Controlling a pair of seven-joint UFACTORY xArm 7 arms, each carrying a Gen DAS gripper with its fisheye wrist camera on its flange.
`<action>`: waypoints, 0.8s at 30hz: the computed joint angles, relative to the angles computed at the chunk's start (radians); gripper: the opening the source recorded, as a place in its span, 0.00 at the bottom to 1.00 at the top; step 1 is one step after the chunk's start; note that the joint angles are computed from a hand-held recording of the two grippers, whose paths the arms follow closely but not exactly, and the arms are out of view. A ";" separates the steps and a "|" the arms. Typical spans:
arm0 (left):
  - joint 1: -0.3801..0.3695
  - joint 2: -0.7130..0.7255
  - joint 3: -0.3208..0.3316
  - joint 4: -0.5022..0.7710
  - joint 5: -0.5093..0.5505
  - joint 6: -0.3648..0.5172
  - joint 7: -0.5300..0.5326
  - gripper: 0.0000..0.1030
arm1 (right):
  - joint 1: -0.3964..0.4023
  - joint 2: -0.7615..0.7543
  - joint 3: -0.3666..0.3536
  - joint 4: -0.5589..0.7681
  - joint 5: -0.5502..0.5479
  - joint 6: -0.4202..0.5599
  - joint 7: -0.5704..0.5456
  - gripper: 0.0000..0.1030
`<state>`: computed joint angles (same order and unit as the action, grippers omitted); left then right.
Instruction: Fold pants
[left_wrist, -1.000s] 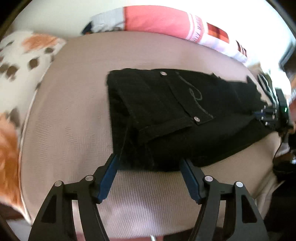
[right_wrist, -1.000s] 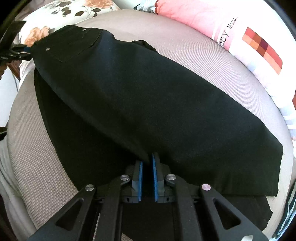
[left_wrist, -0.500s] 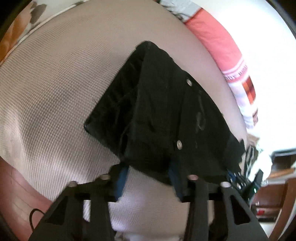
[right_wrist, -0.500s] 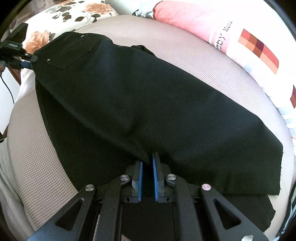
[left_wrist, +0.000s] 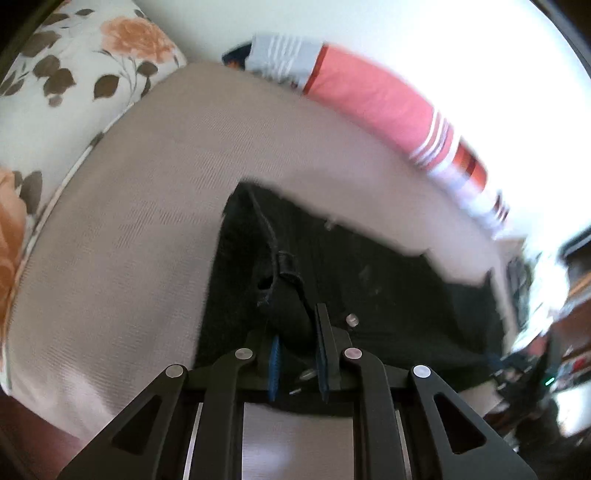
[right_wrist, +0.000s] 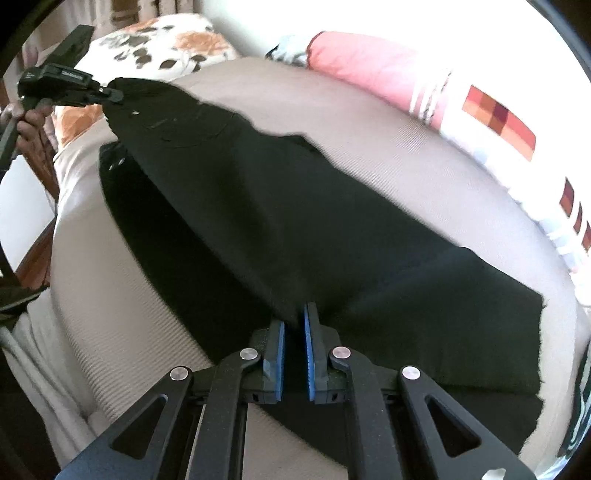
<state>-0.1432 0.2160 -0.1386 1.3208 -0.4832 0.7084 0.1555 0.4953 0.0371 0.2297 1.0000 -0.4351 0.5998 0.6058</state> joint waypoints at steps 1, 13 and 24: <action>-0.002 0.004 0.007 -0.013 0.025 0.009 -0.008 0.17 | 0.003 0.011 0.003 -0.004 0.016 -0.003 0.000 0.08; -0.033 -0.018 0.017 -0.114 0.150 -0.054 -0.033 0.25 | 0.016 0.037 0.005 -0.036 0.166 -0.018 -0.062 0.08; -0.095 -0.251 0.033 -0.325 0.614 -0.272 -0.310 0.54 | 0.001 0.026 -0.002 -0.069 0.264 -0.100 -0.050 0.13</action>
<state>-0.2379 -0.0353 -0.1059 0.9957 0.1305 0.4361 -0.1541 0.4961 0.0634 0.2280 0.9306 -0.1711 0.5001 0.5562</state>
